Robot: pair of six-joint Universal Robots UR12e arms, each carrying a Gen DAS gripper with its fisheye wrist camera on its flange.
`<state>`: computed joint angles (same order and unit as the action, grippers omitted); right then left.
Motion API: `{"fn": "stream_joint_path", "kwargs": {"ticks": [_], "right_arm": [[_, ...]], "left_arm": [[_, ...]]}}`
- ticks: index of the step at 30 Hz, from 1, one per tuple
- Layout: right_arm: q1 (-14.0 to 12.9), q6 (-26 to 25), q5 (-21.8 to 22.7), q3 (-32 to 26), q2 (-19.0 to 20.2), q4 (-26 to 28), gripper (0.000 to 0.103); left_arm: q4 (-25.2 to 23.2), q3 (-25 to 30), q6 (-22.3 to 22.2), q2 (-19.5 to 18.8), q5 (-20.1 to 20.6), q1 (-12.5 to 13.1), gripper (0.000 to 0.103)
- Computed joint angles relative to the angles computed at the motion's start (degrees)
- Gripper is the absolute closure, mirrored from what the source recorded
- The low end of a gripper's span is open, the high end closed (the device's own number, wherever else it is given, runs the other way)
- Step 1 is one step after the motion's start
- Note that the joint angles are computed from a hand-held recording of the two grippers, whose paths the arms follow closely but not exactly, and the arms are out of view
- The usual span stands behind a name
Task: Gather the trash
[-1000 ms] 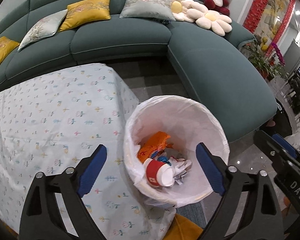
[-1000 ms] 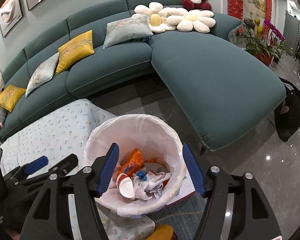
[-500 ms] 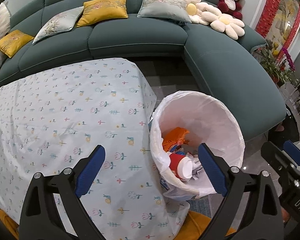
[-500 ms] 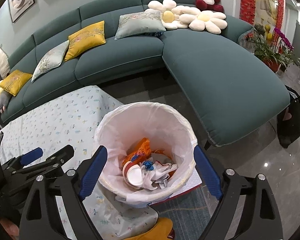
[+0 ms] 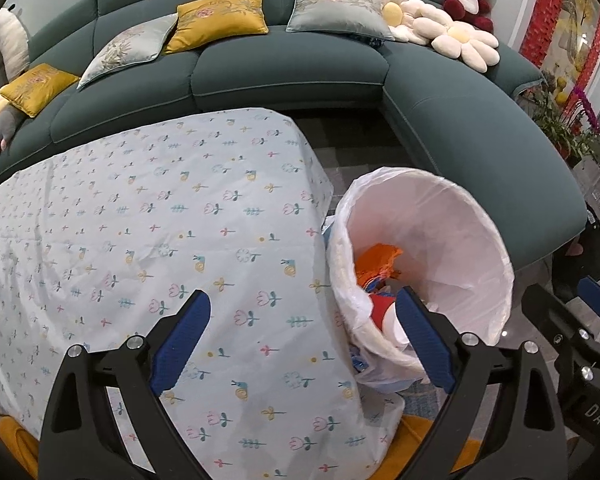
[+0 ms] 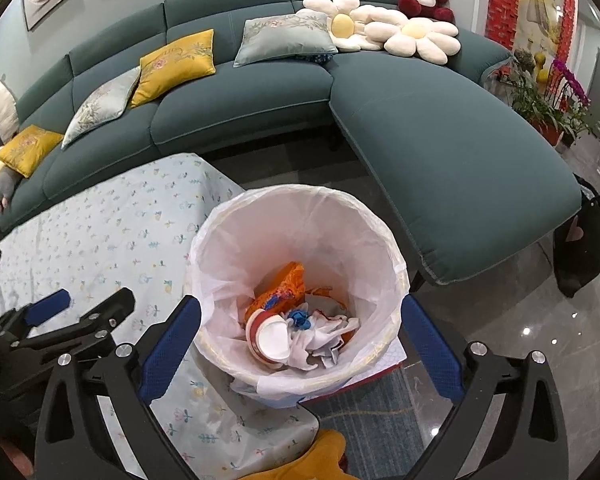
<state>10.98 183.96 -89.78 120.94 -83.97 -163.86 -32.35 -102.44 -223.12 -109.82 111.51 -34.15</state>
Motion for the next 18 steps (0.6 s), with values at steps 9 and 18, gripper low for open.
{"fn": "stream_joint_path", "kwargs": {"ticks": [9,18], "right_arm": [[0.4,0.3,-0.3,1.4,0.7,-0.7,0.006],[1.5,0.6,-2.6,2.5,1.5,-3.2,0.007]], "left_arm": [[-1.0,-1.6,-2.8,0.1,4.4,-0.6,0.014],[-2.1,-2.3,-5.2,-0.1,6.3,-1.0,0.014]]}}
